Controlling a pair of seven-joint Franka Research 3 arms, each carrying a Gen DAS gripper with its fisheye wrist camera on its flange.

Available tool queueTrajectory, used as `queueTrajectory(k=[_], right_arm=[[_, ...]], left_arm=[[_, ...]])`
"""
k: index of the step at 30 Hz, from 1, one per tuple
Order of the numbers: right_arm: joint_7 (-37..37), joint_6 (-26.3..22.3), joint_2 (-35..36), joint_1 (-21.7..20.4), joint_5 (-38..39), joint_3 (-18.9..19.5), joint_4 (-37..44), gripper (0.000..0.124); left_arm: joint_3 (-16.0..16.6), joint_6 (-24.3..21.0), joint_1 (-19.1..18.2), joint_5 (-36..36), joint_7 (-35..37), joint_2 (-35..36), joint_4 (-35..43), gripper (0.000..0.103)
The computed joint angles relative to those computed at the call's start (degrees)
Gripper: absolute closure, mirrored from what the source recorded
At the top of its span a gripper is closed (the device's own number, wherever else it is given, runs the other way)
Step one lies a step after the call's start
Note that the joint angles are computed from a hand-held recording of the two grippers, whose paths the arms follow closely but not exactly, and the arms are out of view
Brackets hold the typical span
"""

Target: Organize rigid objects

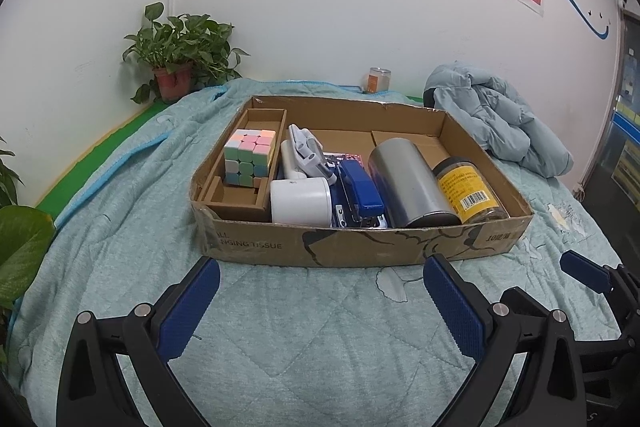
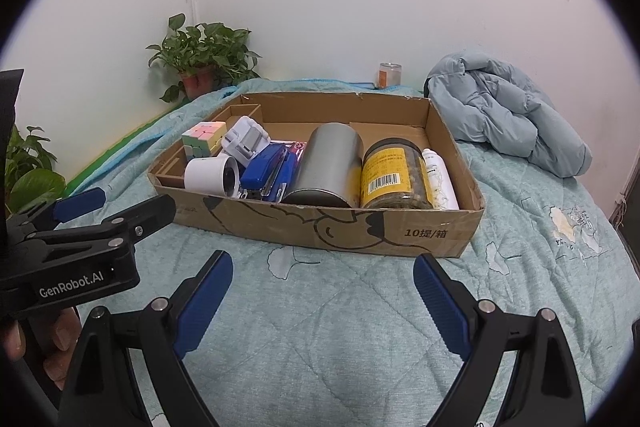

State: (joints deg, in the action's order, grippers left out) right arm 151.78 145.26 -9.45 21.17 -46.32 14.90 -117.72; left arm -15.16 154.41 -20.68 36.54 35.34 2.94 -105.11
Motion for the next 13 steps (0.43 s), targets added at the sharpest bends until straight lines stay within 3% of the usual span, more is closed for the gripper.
queueTrajectory(k=[13], right_arm=[[-0.8, 0.6, 0.6, 0.0, 1.1, -0.5, 0.1, 0.032]], left_arm=[[0.0, -1.5, -0.3, 4.1, -1.0, 0.1, 0.5, 0.0]])
